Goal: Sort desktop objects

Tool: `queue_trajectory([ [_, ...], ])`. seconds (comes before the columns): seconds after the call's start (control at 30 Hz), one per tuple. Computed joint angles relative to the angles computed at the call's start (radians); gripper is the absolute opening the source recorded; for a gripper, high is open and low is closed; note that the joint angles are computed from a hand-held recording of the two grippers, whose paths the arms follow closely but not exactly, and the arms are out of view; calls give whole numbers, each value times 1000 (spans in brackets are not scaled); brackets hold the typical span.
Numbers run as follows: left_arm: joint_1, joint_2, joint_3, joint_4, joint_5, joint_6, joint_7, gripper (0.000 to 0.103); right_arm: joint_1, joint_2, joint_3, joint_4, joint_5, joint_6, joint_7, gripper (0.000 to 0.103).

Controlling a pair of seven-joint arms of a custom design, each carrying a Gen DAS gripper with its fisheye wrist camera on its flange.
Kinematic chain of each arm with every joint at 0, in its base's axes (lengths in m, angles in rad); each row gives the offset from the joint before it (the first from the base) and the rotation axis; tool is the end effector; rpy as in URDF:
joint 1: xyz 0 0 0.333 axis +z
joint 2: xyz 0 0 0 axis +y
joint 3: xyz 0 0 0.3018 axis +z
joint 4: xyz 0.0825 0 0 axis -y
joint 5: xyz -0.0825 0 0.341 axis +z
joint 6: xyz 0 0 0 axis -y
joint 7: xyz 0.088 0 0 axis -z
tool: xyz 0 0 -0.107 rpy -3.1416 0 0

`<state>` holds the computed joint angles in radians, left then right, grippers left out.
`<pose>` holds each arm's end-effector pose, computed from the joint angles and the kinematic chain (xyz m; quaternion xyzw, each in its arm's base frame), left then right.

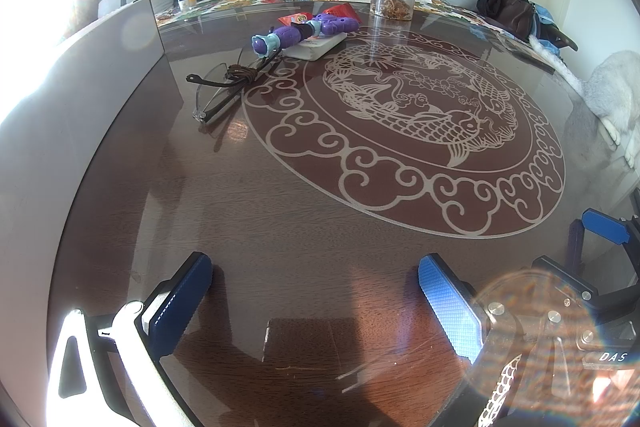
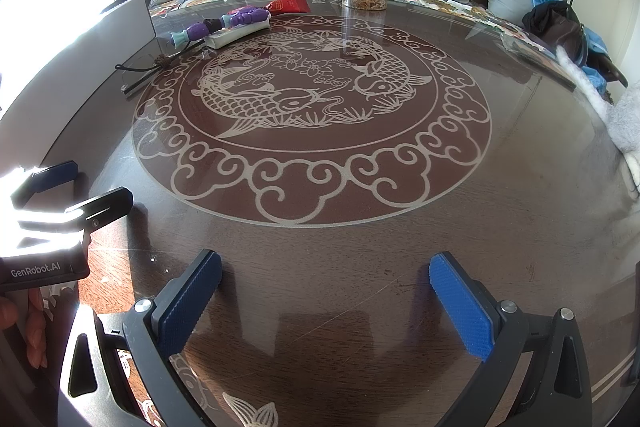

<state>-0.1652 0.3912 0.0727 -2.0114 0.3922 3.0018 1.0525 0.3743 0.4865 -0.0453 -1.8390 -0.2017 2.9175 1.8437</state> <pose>0.6053 -0.0875 0.3414 -0.6871 0.6604 -0.2113 0.2173 0.6106 0.2255 0.3471 -0.7547 0.5857 -0.1874 0.2287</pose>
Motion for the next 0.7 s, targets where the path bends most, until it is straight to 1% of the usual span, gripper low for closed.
queue_trajectory([
  [0.37, -3, 1, 3, 0, -1, 2, 0, 103, 1, 0, -1, 0, 2, 0, -2, 103],
  [0.43, -12, -3, 15, -6, 6, 3, -13, 103, 1, 0, -1, 0, 2, 0, -2, 103],
  [0.47, -3, -6, 8, -9, 11, 1, -19, 103, 1, 0, -1, 0, 2, 0, -2, 103],
  [0.5, 21, -11, -17, -18, -23, 11, 18, 103, 1, 0, -1, 0, 2, 0, -2, 103],
  [0.53, 16, -17, -7, -29, -39, 30, 34, 103, 1, 0, -1, 0, 2, 0, -2, 103],
  [0.57, -13, -23, 38, -31, 15, 41, -15, 103, 1, 0, -1, 0, 2, 0, -2, 103],
  [0.6, -40, -26, 84, -21, 100, 42, -84, 103, 1, 0, -1, 0, 2, 0, -2, 103],
  [0.63, -41, -25, 96, -4, 119, 37, -83, 103, 1, 0, -1, -1, 2, 0, -2, 103],
  [0.67, -16, -17, 73, 23, 68, 21, -12, 103, 1, 0, -1, -1, 2, 0, -2, 103],
  [0.7, 40, -1, 14, 64, 14, -13, 65, 103, 1, 0, -1, -1, 2, 0, -2, 103],
])
